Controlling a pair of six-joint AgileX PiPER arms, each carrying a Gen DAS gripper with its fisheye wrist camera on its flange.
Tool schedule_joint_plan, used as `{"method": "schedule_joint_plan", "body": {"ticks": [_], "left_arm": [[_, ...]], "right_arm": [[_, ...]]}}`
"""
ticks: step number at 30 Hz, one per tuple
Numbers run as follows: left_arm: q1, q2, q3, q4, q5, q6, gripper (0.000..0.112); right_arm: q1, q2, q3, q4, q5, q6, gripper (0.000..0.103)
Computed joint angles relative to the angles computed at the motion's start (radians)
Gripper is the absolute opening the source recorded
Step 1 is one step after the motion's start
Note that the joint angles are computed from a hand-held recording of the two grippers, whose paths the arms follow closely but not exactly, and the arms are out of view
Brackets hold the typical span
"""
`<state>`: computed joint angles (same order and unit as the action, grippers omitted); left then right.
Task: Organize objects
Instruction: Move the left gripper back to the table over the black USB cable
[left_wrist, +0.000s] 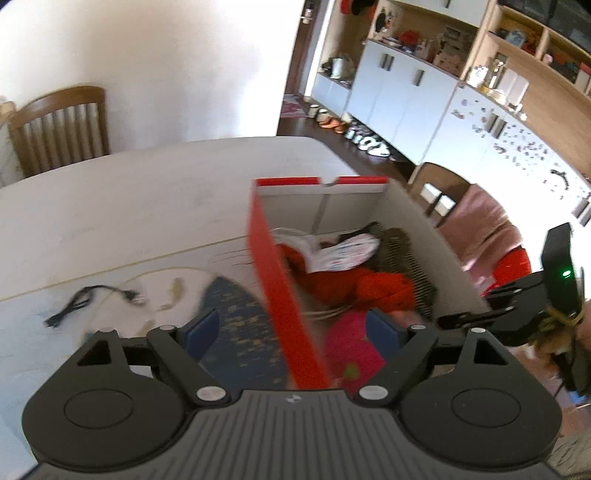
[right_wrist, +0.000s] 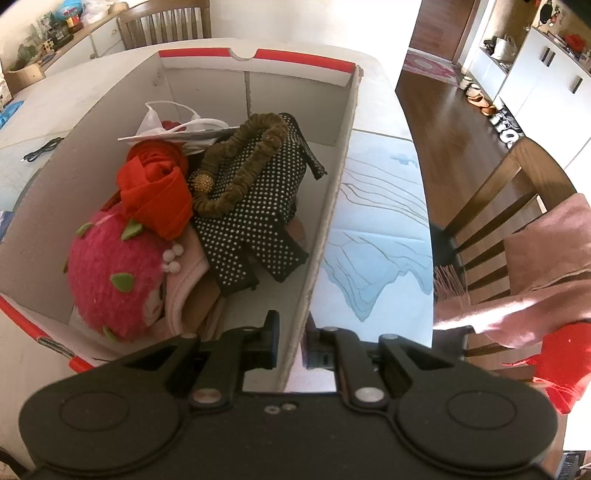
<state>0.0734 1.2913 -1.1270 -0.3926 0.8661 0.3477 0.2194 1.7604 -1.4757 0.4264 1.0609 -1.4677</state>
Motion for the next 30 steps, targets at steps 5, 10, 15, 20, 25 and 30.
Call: {"method": "schedule_joint_plan", "body": {"ticks": [5,10,15,20,25,30], "left_arm": [[0.155,-0.004,0.029,-0.071,0.021,0.161,0.098],[0.298,0.036,0.022,-0.115,0.025,0.278,0.102],[0.401,0.114,-0.012,-0.115,0.011,0.398,0.103],[0.481,0.216,-0.084,-0.126,0.039,0.52,0.103],[0.504,0.331,-0.169,-0.097,0.063,0.579,0.102],[0.516,0.418,-0.203,-0.118,-0.005,0.645,0.102]], "right_arm": [[0.015,-0.025,0.034,-0.02,-0.038,0.031,0.011],[0.028,-0.047,0.061,-0.039,-0.075,0.059,0.009],[0.041,-0.051,0.056,-0.059,-0.087,0.102,0.005],[0.055,-0.055,0.055,-0.085,-0.093,0.134,0.005],[0.069,-0.054,0.047,-0.116,-0.092,0.177,0.005],[0.076,-0.042,0.025,-0.136,-0.075,0.221,0.005]]}}
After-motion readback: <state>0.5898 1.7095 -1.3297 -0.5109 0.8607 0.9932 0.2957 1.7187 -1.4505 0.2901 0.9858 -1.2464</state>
